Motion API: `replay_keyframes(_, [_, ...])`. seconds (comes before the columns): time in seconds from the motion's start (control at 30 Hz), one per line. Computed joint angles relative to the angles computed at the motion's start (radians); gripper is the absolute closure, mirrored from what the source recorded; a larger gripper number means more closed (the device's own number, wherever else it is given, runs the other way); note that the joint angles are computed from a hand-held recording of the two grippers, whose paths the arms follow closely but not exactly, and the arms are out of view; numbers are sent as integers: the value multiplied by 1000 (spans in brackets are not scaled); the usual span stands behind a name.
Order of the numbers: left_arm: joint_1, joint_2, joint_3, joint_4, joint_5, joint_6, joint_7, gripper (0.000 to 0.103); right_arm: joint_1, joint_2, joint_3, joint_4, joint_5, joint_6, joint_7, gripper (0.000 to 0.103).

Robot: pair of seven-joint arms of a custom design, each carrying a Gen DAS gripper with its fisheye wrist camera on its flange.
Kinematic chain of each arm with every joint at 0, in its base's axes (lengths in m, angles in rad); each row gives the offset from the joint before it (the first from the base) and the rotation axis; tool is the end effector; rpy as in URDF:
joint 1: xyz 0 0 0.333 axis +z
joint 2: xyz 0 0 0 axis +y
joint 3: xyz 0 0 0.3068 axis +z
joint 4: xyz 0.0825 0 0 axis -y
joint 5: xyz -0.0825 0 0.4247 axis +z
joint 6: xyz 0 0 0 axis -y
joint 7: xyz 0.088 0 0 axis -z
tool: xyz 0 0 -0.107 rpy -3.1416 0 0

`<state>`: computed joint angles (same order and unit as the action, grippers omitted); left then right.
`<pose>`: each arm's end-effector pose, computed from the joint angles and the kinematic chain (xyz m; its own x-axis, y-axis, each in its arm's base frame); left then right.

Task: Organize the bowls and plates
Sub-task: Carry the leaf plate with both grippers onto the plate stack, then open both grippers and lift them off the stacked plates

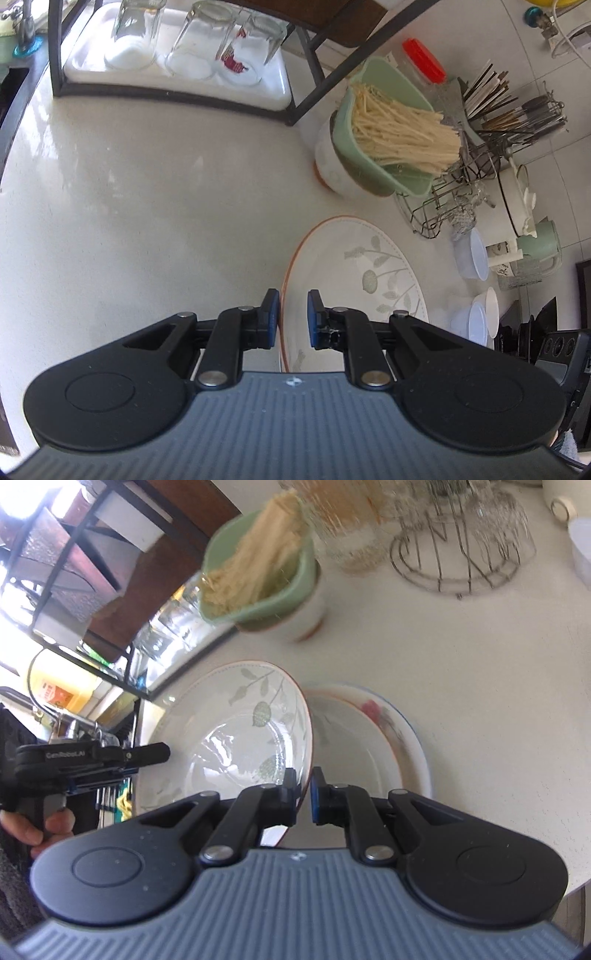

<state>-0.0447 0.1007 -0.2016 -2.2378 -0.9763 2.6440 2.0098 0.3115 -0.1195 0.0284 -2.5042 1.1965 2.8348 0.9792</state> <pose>0.5716 -0.1211 0.3112 0.0260 -0.8369 0.5467 -0.9419 -0.2037 -0.2671 0.4864 0.1209 0.3150 -0.0207 -0.8559 -0.5168 -0.8935 0.2478 -0.3746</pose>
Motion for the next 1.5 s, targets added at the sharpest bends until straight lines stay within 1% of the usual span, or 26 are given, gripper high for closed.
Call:
replay_keyframes(0.13, [-20, 2, -6, -16, 67, 26, -83, 86, -12, 6, -10, -10, -27, -42, -19, 92])
replay_keyframes(0.3, [-33, -1, -14, -20, 129, 50, -141, 86, -26, 23, -16, 0, -17, -64, -76, 91])
replay_keyframes(0.37, [-42, 0, -14, -21, 178, 65, -190, 86, -32, 30, -12, 4, -27, -67, -82, 90])
replay_keyframes(0.43, [-55, 1, -12, -26, 261, 89, -286, 86, -36, 33, -10, 5, -28, -71, -98, 90])
replay_keyframes(0.57, [-63, -4, -18, -39, 361, 103, -372, 86, -44, 37, -2, 1, -110, -78, -54, 88])
replay_keyframes(0.63, [-64, -6, -22, -45, 378, 105, -394, 86, -49, 39, -7, 1, -126, -96, -52, 88])
replay_keyframes(0.67, [-69, -6, -21, -48, 408, 109, -425, 86, -51, 40, -7, 1, -131, -101, -51, 88])
replay_keyframes(0.73, [-78, -6, -20, -54, 474, 119, -480, 86, -50, 38, -3, -3, -143, -87, -59, 88])
replay_keyframes(0.77, [-83, -2, -19, -53, 508, 122, -512, 86, -47, 35, 2, -8, -156, -65, -53, 88])
replay_keyframes(0.93, [-119, 14, -6, -44, 776, 137, -712, 85, -31, 24, 6, -27, -169, 15, -81, 88])
replay_keyframes(1.0, [-128, 21, -1, -34, 864, 126, -787, 85, -28, 18, -2, -31, -161, 19, -108, 89])
replay_keyframes(1.13, [-134, 14, 0, -33, 972, 120, -886, 85, -26, 12, -14, -32, -129, 12, -158, 89])
replay_keyframes(1.23, [-136, 9, -2, -36, 1023, 125, -935, 85, -24, 7, -16, -33, -107, 21, -188, 89])
replay_keyframes(1.43, [-132, -12, -8, -56, 1041, 122, -982, 85, -18, -10, -21, -41, -44, 51, -266, 89])
replay_keyframes(1.5, [-131, -23, -6, -71, 1049, 135, -992, 85, -20, -12, -18, -46, -68, 65, -252, 89])
